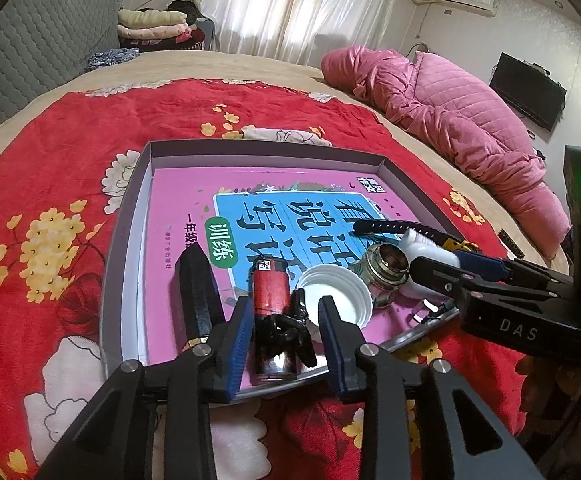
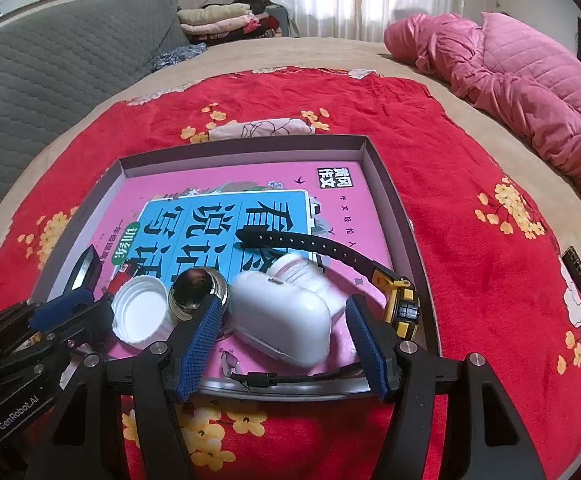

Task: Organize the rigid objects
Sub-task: 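Lower the earbud case onto the book and open right gripper, then lower the black clip into the tray and open left gripper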

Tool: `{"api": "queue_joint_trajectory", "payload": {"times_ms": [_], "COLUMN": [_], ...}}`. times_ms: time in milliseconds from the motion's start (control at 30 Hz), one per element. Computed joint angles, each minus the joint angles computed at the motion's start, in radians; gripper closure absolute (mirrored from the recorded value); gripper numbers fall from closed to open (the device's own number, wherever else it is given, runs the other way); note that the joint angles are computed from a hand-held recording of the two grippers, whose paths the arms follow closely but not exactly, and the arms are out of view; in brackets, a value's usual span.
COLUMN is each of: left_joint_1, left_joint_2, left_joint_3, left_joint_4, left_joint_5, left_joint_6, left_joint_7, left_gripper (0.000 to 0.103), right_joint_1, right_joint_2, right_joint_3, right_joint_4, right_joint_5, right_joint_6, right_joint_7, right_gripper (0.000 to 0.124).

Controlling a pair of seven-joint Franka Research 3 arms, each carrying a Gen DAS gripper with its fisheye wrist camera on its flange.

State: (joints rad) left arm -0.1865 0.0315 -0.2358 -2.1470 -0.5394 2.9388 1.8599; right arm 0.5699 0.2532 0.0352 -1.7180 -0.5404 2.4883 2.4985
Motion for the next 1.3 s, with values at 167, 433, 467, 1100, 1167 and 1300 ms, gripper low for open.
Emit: {"api": "queue_joint_trajectory", "payload": {"times_ms": [167, 433, 467, 1100, 1167, 1300], "left_joint_1": [-0.001, -0.009, -0.010, -0.038, -0.037, -0.036], "left_joint_2": [-0.004, -0.011, -0.012, -0.045, -0.049, -0.059], "left_joint_3": [-0.001, 0.001, 0.001, 0.023, 0.026, 0.030], "left_joint_4": [-0.001, -0.002, -0.002, -0.028, -0.036, -0.058], "left_joint_5": [-0.009, -0.040, -0.049, -0.009, 0.053, 0.185], "left_joint_6": [-0.002, -0.001, -0.001, 0.047, 0.050, 0.059], "left_joint_7": [0.004, 0.021, 0.027, 0.014, -0.038, -0.148], "left_gripper": [0.068, 0.058, 0.055, 0.051, 0.048, 0.043], "right_joint_1": [0.001, 0.002, 0.001, 0.000, -0.003, -0.011], "right_joint_2": [-0.003, -0.021, -0.023, -0.072, -0.086, -0.116], "right_joint_3": [0.000, 0.001, 0.002, 0.021, 0.028, 0.046], "right_joint_4": [-0.001, -0.015, -0.018, -0.058, -0.073, -0.107], "right_joint_5": [-0.004, -0.036, -0.038, -0.132, -0.144, -0.149], "right_joint_6": [-0.006, -0.006, -0.006, 0.001, 0.008, 0.020], "right_joint_7": [-0.001, 0.021, 0.022, 0.074, 0.079, 0.073], "right_gripper": [0.057, 0.057, 0.057, 0.051, 0.051, 0.051]}}
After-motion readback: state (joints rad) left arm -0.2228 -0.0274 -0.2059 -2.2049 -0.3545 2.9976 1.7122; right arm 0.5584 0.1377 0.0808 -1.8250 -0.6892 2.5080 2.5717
